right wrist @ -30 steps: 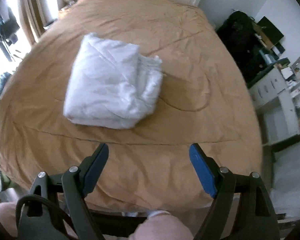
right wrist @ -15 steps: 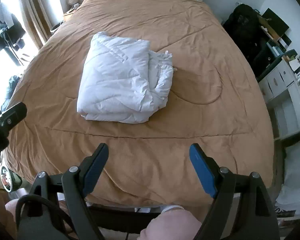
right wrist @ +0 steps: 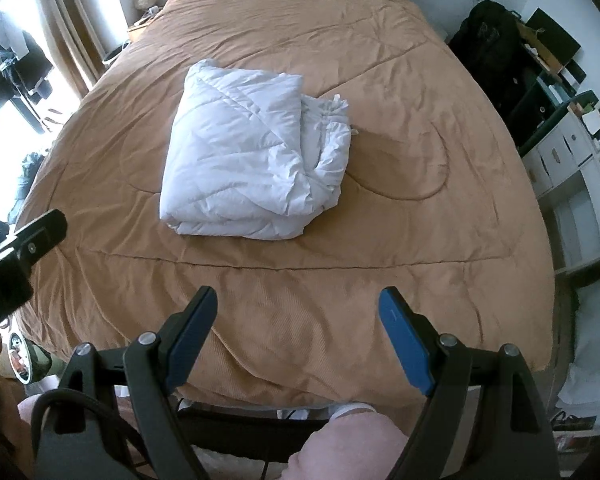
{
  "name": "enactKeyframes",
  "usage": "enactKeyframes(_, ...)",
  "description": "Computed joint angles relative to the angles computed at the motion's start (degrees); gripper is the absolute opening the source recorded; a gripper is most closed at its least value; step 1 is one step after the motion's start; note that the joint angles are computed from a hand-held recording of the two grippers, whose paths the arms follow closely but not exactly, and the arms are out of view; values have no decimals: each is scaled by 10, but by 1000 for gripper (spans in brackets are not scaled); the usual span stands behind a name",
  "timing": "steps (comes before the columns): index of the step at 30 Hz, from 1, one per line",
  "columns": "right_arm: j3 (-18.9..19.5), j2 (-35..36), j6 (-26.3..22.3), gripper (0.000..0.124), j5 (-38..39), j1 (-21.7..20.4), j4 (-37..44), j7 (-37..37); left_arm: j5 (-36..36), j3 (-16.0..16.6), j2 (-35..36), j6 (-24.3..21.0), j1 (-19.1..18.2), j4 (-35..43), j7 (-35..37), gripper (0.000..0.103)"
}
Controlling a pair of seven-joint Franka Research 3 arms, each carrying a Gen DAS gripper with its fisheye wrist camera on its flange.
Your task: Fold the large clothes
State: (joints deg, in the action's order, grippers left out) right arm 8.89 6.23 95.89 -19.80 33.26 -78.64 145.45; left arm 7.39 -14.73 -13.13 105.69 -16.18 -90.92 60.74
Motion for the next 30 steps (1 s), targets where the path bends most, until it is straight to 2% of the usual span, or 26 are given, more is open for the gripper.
enactKeyframes(30,1,-1,-1,83,-37,7,1,11,-13,2,3,-22,-1,2,3,102)
